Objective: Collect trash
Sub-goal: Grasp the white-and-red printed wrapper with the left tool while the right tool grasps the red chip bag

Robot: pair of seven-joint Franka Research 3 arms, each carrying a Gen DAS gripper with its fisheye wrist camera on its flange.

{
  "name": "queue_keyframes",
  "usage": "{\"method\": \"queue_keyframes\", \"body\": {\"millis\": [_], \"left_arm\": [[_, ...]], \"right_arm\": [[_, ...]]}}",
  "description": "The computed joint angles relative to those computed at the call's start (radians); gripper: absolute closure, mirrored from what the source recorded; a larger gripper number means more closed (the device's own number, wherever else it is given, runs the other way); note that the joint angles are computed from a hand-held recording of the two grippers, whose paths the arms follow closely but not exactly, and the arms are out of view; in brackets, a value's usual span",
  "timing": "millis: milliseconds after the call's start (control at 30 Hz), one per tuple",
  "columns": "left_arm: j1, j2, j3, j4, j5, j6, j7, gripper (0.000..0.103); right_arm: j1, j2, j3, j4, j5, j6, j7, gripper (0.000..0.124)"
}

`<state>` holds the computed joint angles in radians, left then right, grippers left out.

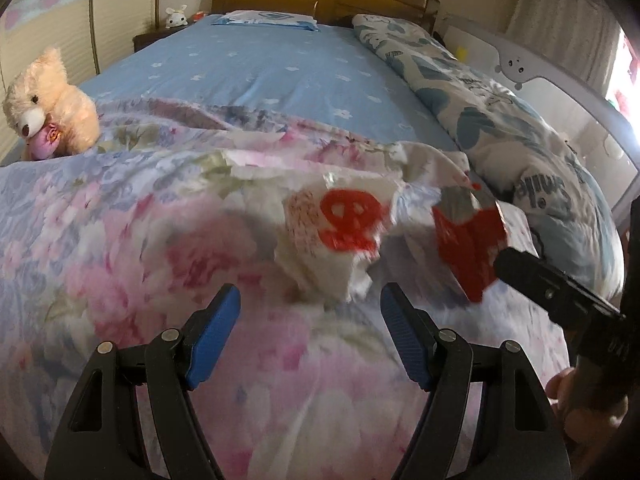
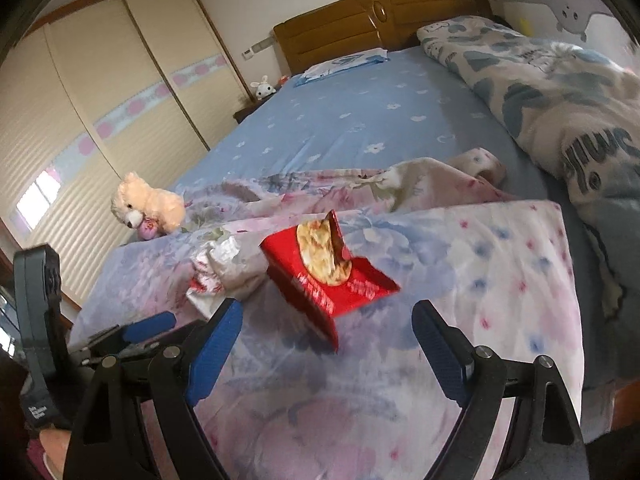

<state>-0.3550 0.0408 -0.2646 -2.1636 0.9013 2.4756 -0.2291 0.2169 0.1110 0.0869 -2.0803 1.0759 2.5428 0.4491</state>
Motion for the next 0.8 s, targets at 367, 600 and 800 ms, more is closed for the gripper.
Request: {"method": "queue_keyframes", "body": {"millis": [367,600,800], "left_arm": [[0.011,-0.021,0.005,-0.046,0.050,0.090,-0.042,0.093],[-0.021,-0.098,-0.048,-0.116,0.021,0.049,-0.104,0.094],[-0.066,-0.155,-0.107,-0.146,-0.036,-0.011,-0.135,0.096]], "right_arm": [[-0.014,0.017,0.015,0.009,0.005,-0.025,0.011,0.098],[-0.012,-0.090,-0.020,-0.094,0.051,-0.072,-0.019,0.116],[-0.014,-0.221,-0.069,-0.223,0.061,-0.136,-0.049,0.116]]}}
